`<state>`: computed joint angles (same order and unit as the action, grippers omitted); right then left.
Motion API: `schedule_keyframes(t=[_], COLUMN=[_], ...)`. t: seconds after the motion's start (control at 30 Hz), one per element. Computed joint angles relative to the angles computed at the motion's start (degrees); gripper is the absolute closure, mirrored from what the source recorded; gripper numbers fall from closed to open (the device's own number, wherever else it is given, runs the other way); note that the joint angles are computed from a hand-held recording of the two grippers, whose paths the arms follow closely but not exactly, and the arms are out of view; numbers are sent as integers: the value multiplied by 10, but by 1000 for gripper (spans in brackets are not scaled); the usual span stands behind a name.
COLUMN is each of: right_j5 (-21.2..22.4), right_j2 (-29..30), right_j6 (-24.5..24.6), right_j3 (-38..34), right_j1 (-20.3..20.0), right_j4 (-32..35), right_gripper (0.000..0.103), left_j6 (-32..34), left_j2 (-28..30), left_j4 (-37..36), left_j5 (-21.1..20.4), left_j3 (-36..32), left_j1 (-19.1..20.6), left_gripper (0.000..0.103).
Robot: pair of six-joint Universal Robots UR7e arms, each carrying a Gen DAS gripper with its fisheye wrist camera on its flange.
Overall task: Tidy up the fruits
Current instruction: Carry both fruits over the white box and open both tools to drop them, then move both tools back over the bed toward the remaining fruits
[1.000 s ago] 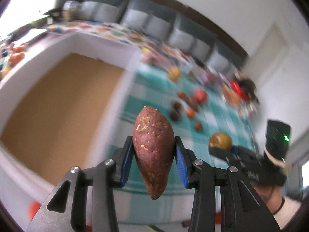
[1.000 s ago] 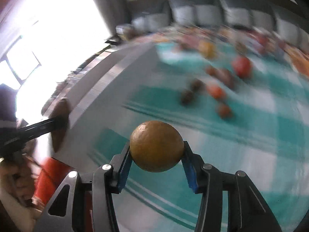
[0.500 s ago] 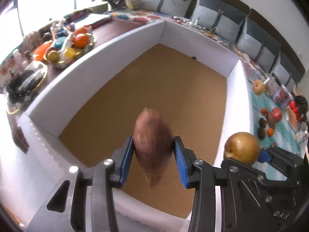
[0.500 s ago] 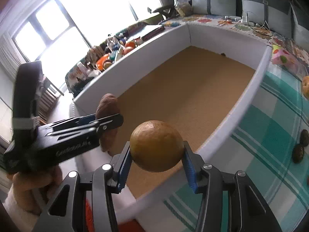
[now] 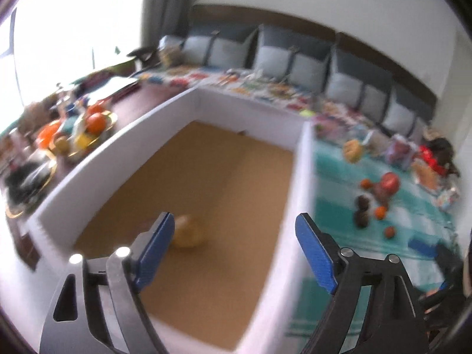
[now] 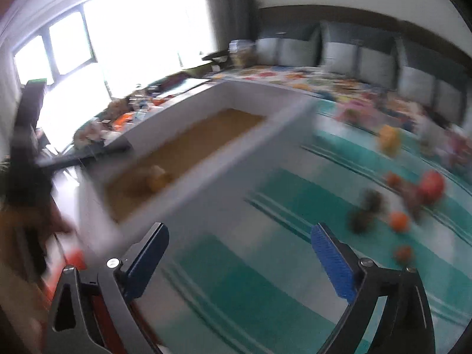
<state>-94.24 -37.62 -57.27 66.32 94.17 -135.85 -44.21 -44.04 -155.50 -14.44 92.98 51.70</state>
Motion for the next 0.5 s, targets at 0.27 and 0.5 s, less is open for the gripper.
schedule_keyframes(t=[0.27, 0.5], right_j5=[-108, -130], right_j2=[-14, 15], right_j6=[-66, 6], right_j3=[-6, -113], right_j1=[-117, -159], right_j4=[-168, -161], right_gripper=[6, 6], left_j6=[-36, -148], left_j2=[65, 86], left_j4=[139, 336], left_j5=[-51, -50], left_j3=[-117, -168], left_j1=[32, 30], left_gripper=[17, 17])
